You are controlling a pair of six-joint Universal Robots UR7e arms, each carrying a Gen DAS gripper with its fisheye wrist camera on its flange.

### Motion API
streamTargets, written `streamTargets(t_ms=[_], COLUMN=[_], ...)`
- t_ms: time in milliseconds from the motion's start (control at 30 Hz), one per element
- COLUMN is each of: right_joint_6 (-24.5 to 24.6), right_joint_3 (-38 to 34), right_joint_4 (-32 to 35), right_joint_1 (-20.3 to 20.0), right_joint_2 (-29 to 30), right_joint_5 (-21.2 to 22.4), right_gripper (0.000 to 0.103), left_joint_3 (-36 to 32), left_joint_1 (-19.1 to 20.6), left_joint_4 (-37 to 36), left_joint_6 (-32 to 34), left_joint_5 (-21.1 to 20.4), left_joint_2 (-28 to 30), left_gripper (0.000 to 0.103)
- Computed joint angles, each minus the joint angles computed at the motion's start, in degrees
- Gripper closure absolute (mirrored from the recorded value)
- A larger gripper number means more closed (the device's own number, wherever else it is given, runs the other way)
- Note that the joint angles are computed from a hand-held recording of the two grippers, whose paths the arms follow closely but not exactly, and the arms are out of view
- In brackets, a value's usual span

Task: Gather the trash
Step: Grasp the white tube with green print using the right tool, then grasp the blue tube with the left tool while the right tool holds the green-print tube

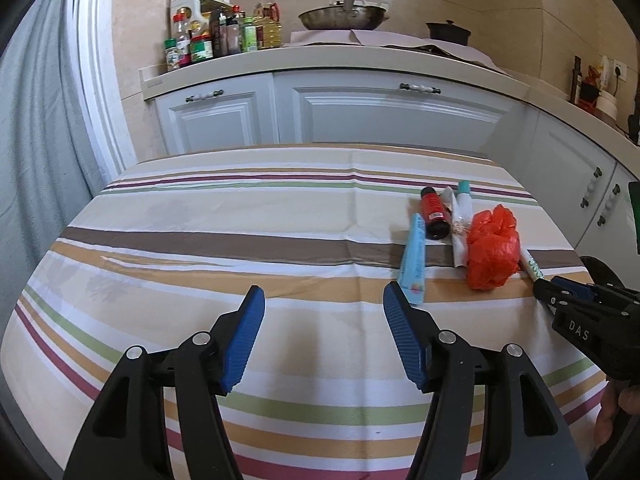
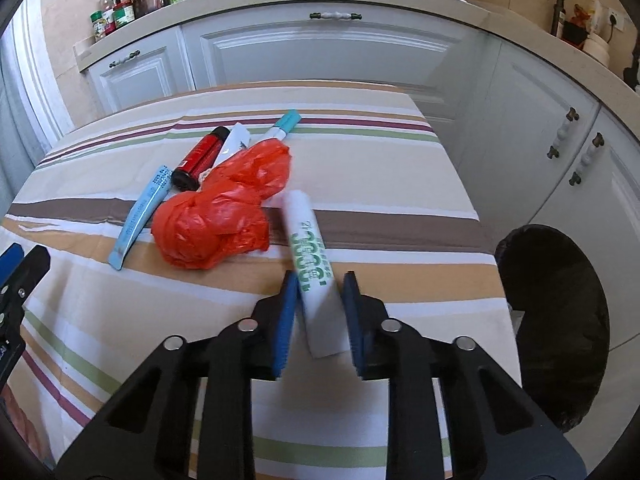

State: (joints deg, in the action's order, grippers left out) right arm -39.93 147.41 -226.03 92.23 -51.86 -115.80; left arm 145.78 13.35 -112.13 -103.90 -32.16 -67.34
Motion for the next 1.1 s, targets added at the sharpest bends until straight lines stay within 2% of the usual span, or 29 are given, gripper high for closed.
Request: streamTargets(t_ms=[300, 567, 833, 900, 967, 1000, 1067, 1100], right_joint_6=[-3.24, -2.75, -2.01, -2.03, -1.96, -1.92, -1.79, -1.81], right_joint_3=[0.39, -0.57, -1.96, -2.07, -2.16, -2.21, -2.17, -2.09], right_joint_4=[-3.08, -0.69, 3.09, 3.15, 3.64, 3.82, 4.0, 3.83], right_joint_1=[-1.17, -3.55, -5.06, -5.2, -5.39, -5.45, -5.48, -5.47], right_joint_2=[-1.14, -3.9, -5.84, -5.89, -6.12, -6.18, -6.28, -6.25], right_joint_5=[0.85, 2.77, 4.64, 4.85, 5.12, 5.16, 5.3, 5.34], right_gripper=[0.084, 0.084, 0.084, 0.084, 0.084, 0.084, 0.084, 0.084], left_joint_3=[-0.93, -2.81, -4.55, -4.98, -5.11, -5.2, -5.09, -5.29], left_joint_1=[2.69, 7.81, 12.58, 13.44, 14.3, 14.3, 14.16, 14.11], left_joint_4=[-10.22, -22.95, -29.43, -30.37, -32.39, -32.1, -33.18, -32.6], left_joint_6=[8.76, 21.52, 29.42, 30.94, 33.38, 33.42, 34.67, 34.75], left_joint_5=[1.06, 1.9, 0.39, -0.16, -1.5, -1.45, -1.5, -1.4], left_joint_2=[3.55, 7.95, 9.75, 10.14, 10.44, 10.52, 10.81, 10.89], left_gripper=[0.041, 0.041, 0.042, 0.047, 0.061, 0.062, 0.079, 0.082])
